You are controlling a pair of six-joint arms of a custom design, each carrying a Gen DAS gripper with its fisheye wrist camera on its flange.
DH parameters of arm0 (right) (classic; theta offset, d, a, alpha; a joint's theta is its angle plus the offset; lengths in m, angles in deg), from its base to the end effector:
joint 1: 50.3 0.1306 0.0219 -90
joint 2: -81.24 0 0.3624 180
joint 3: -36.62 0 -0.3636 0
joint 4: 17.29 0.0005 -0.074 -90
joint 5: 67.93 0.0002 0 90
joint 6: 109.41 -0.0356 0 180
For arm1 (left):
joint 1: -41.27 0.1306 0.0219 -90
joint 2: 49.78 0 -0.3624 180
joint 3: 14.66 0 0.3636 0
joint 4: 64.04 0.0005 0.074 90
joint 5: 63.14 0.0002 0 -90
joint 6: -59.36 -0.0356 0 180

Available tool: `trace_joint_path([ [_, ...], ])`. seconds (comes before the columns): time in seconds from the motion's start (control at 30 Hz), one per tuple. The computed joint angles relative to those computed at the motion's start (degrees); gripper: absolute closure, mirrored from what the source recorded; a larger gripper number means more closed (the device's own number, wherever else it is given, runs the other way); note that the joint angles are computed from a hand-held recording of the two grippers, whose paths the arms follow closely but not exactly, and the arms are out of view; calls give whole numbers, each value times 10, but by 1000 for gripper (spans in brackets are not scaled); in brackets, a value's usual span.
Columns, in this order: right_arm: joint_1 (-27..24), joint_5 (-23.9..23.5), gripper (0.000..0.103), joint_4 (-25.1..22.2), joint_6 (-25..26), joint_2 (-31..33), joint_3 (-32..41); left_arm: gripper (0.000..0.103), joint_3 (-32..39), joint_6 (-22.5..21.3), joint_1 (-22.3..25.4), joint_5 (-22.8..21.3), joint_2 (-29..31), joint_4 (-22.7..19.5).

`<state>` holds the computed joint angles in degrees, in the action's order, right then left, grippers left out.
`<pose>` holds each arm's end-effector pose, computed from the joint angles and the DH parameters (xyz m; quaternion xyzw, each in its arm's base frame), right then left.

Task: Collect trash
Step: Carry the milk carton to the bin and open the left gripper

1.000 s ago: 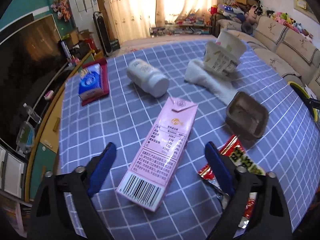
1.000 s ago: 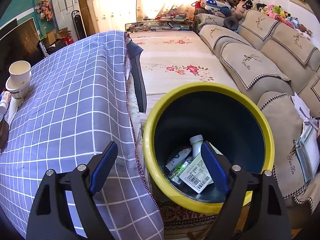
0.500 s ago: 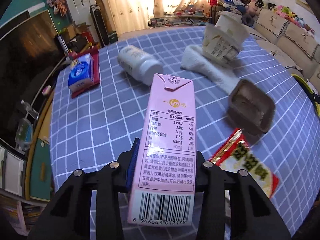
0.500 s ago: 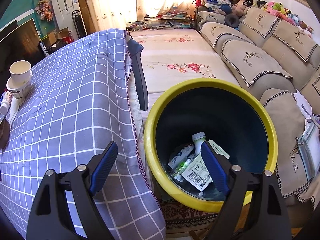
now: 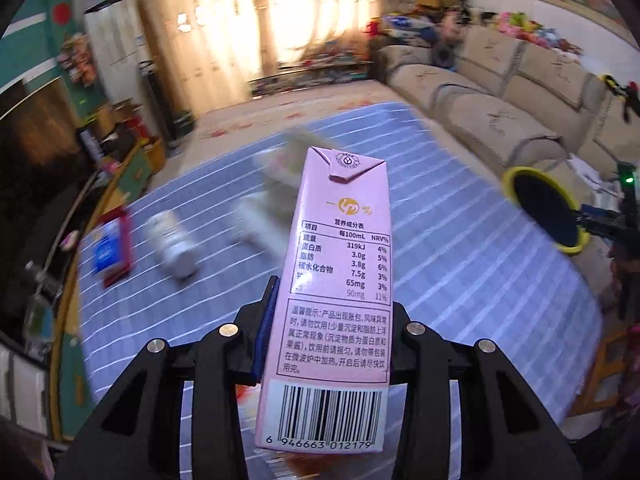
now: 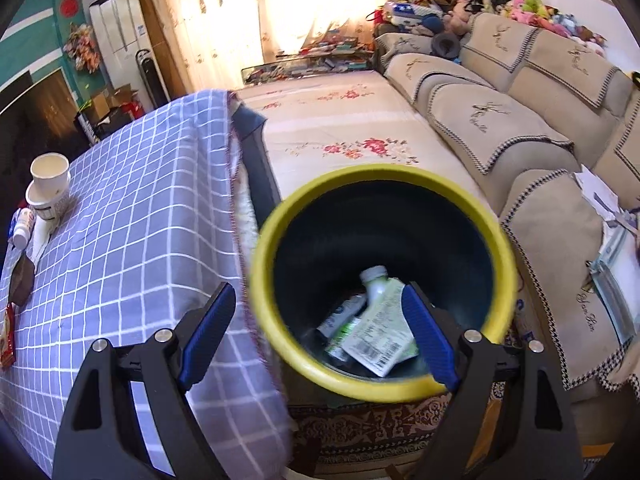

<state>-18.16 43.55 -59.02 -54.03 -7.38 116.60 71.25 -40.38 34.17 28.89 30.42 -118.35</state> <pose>0.3892 0.2286 0.3352 0.0791 0.9306 0.0233 0.3567 0.3911 -0.0505 0.4416 0.1431 0.9243 -0.0084 0.3537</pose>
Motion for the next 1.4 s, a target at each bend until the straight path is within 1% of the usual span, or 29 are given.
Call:
trace_joint_path([
  [0.13, -10, 1, 23, 2, 3, -55, -46, 63, 31, 24, -99, 4, 40, -7],
  [0.27, -23, 0, 23, 9, 2, -118, -95, 63, 75, 42, -185, 24, 97, -12],
  [0.37, -34, 7, 22, 9, 1, -156, -121, 62, 122, 48, -244, 39, 153, -13],
  [0.47, -50, 9, 21, 15, -2, -193, -147, 62, 198, 63, -294, 51, 233, -30],
  [0.57, -63, 14, 21, 13, -7, -227, -170, 62, 262, 78, -315, 47, 297, -48],
  [0.7, -80, 17, 21, 1, -12, -260, -191, 62, 389, 103, -326, 24, 406, -97],
  [0.73, -85, 16, 21, -1, -12, -265, -194, 62, 417, 109, -328, 17, 428, -115],
  [0.83, -96, 13, 21, -3, -15, -274, -203, 62, 520, 126, -329, 21, 506, -169],
  [0.97, -109, -1, 21, 3, -10, -272, -207, 62, 609, 136, -333, 8, 571, -210],
  [1.03, -107, -3, 21, 4, -7, -267, -205, 58, 655, 143, -333, 9, 604, -231],
  [1.07, -106, -4, 20, 5, -6, -266, -204, 48, 673, 147, -335, 6, 615, -237],
  [1.1, -105, -4, 20, 7, -5, -265, -203, 38, 683, 151, -336, 0, 622, -235],
  [1.17, -104, -4, 19, 8, -3, -267, -205, 34, 694, 157, -337, -5, 630, -233],
  [1.27, -100, -5, 18, 9, -3, -277, -210, 30, 638, 171, -333, 3, 593, -198],
  [1.33, -96, -1, 18, 7, -7, -284, -213, 29, 556, 176, -331, -4, 536, -143],
  [1.37, -94, 1, 18, 6, -10, -287, -215, 26, 518, 178, -332, -13, 507, -115],
  [1.4, -92, 2, 18, 6, -14, -290, -217, 21, 469, 183, -330, -20, 469, -80],
])
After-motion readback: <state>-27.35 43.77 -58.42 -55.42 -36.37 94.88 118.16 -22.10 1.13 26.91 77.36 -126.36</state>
